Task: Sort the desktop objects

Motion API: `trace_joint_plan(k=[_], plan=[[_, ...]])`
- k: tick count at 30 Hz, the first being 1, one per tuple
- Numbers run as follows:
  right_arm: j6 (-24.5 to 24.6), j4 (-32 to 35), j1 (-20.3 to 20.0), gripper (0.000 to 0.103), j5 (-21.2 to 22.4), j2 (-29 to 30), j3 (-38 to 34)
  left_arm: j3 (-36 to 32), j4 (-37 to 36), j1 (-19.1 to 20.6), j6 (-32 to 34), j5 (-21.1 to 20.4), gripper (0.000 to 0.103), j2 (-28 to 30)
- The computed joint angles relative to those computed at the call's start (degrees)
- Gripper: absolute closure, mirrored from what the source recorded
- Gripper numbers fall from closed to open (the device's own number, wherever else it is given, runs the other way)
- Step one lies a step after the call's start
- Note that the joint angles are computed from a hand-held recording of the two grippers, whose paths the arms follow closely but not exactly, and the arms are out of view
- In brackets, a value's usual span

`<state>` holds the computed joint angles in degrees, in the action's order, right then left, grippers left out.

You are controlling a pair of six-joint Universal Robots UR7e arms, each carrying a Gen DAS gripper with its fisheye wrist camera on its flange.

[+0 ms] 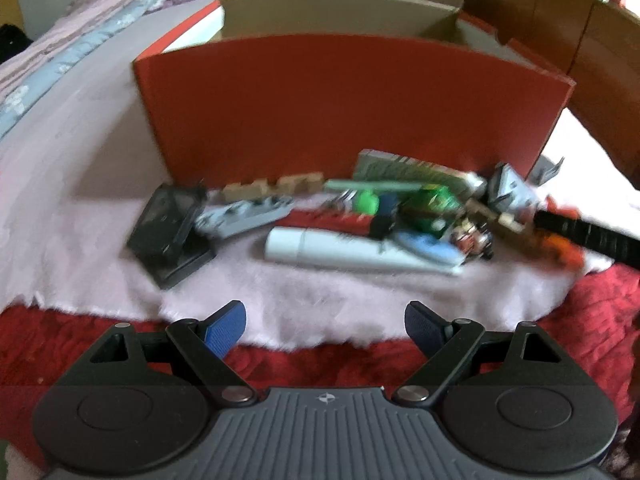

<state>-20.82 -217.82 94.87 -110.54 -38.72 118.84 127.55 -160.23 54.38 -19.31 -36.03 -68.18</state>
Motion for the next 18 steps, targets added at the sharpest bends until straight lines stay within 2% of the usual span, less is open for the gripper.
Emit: trace_joint_plan(k=[4,7,10,14,18], plan=[[0.75,-0.86,-0.05,0.044,0.97,-1.12,3.07,-0.65,-12.28,0.18,10.51,-1.98,0.017,3.89],[0.52,-0.86,-0.05,0.044,1.18,-1.2,4.74,-1.84,-16.58,0.43,13.63,-0.59,0.018,6.8],[-1.87,-3.18,0.05,0.044,0.83,-0.18,6.01,-2.4,-16.49,1.33,12.45,0.53,0.022,7.54],[-3.06,-4.01,0.19,0.043,0.2,0.79,5.73,-1.65,-15.47,2.65,9.2,1.19,0.021,6.5],[-2.7,-5.13,-0.33,0.043,1.16,1.18,5.96,-0.97,-18.07,4.76,7.75,-2.19,0.018,5.07]])
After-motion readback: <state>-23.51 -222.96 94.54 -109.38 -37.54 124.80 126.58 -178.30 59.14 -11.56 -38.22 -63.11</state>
